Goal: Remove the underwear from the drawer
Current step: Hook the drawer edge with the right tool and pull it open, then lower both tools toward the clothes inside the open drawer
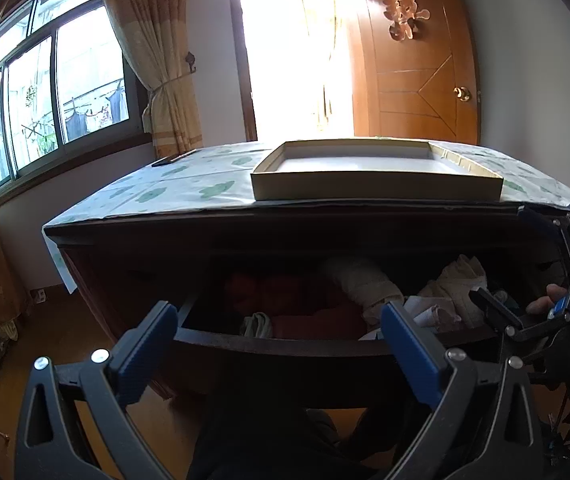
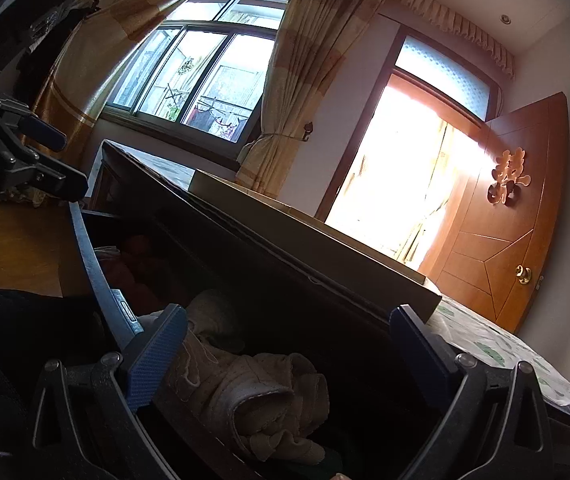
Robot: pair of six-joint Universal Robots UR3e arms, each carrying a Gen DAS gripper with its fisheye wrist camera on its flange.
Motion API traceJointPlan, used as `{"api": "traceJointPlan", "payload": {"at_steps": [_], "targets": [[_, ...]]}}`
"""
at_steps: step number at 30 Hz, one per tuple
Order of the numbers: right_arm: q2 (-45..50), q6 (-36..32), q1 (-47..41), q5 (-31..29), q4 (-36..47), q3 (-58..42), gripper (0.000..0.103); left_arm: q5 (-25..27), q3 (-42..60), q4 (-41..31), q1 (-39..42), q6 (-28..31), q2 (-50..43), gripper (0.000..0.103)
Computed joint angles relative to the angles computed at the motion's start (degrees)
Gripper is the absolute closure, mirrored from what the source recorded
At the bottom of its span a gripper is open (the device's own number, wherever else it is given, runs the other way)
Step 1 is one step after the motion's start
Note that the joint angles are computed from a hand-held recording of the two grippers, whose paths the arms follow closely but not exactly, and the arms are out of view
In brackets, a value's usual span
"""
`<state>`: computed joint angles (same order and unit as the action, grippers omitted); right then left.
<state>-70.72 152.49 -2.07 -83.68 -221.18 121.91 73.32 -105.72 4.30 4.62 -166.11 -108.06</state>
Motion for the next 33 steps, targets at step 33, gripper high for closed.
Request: {"api": "traceJointPlan", "payload": {"at_steps": [33], "targets": [[-15.09,5.54,0.98,0.47,26.19,1.85,0.001,-0.75,0.86,-3.55,0.33,0.11,0.71,0.0]]}}
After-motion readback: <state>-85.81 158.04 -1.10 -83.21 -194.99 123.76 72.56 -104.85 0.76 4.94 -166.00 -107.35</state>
